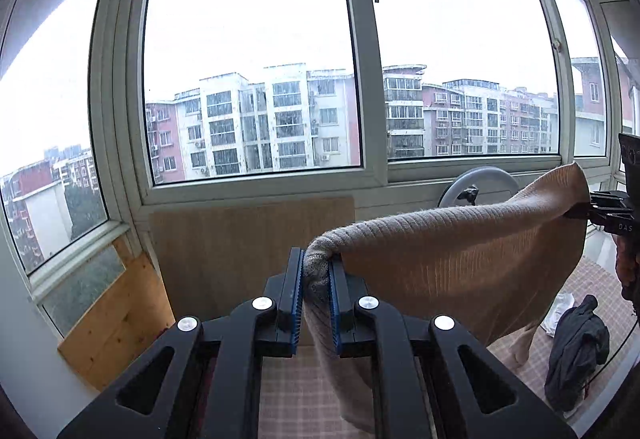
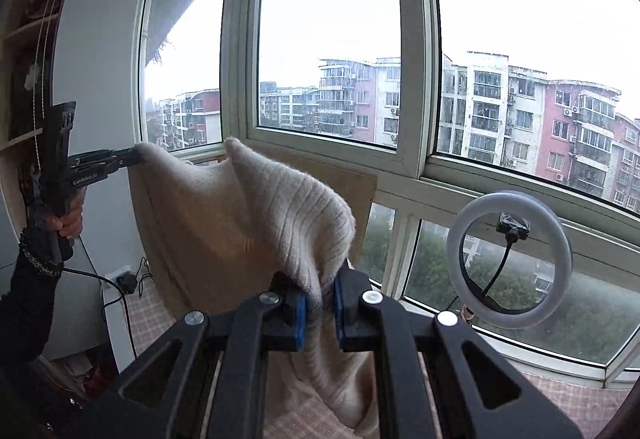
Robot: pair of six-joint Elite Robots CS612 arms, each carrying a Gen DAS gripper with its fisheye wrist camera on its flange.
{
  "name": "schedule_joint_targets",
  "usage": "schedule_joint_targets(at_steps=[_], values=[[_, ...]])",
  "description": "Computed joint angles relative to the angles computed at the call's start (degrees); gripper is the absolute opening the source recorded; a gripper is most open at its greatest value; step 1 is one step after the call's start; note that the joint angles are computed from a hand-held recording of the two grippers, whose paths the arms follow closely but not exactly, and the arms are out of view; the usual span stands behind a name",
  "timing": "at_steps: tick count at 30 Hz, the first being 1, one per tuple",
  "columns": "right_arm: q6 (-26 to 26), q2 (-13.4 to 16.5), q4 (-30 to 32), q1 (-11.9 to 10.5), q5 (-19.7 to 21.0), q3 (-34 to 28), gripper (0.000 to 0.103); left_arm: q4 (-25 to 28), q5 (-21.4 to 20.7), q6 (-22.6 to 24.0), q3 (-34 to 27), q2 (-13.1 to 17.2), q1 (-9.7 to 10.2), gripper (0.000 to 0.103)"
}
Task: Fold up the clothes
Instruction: 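Lift the cardigan with both grippers and shake it out in the air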
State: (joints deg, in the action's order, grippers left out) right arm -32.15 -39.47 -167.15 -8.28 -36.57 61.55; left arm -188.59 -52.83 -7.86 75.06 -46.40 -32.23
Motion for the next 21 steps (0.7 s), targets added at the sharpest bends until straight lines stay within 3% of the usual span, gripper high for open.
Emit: schedule_joint_targets(at_steps=[2,5,9,11,14,18,19,21], values=[[0.16,-2.29,-4.21,-0.36,-0.22,3.51,0.01,-2.06,0.7,2.63,1.26,-1.27,-0.58,0.01],[-1.63,-4.61,-3.71,-0.71,-0.64,6.77,0.01,-3.71,1.18,5.3,2.87,-2.7,-1.03,0.01],[-4.96,-4.24,2.2,0.22,-6.72,7.33,0.01,1.57,-2.64,2.76,3.24,-2.23,0.15,0.011],[-5.4,-1.89,10.5,1.06,-9.97,4.95,0.011,7.6,-5.87,-0.2,2.41,-0.48,1.27,0.011],[-5.76,3.94,20.48,2.74,-17.85,0.84,0.011,19.64,-15.69,-7.0,-1.31,4.6,4.25,0.011],[-3.32,13.69,35.05,4.58,-30.56,-7.73,0.012,38.97,-29.2,-12.72,-12.07,15.84,7.51,0.011],[-3.34,15.72,38.77,4.94,-33.9,-9.81,0.013,43.4,-30.53,-14.18,-14.59,18.14,7.81,0.011],[-3.56,17.94,44.58,4.86,-35.83,-12.07,0.014,49.29,-34.39,-16.87,-18.55,21.78,8.61,0.012]])
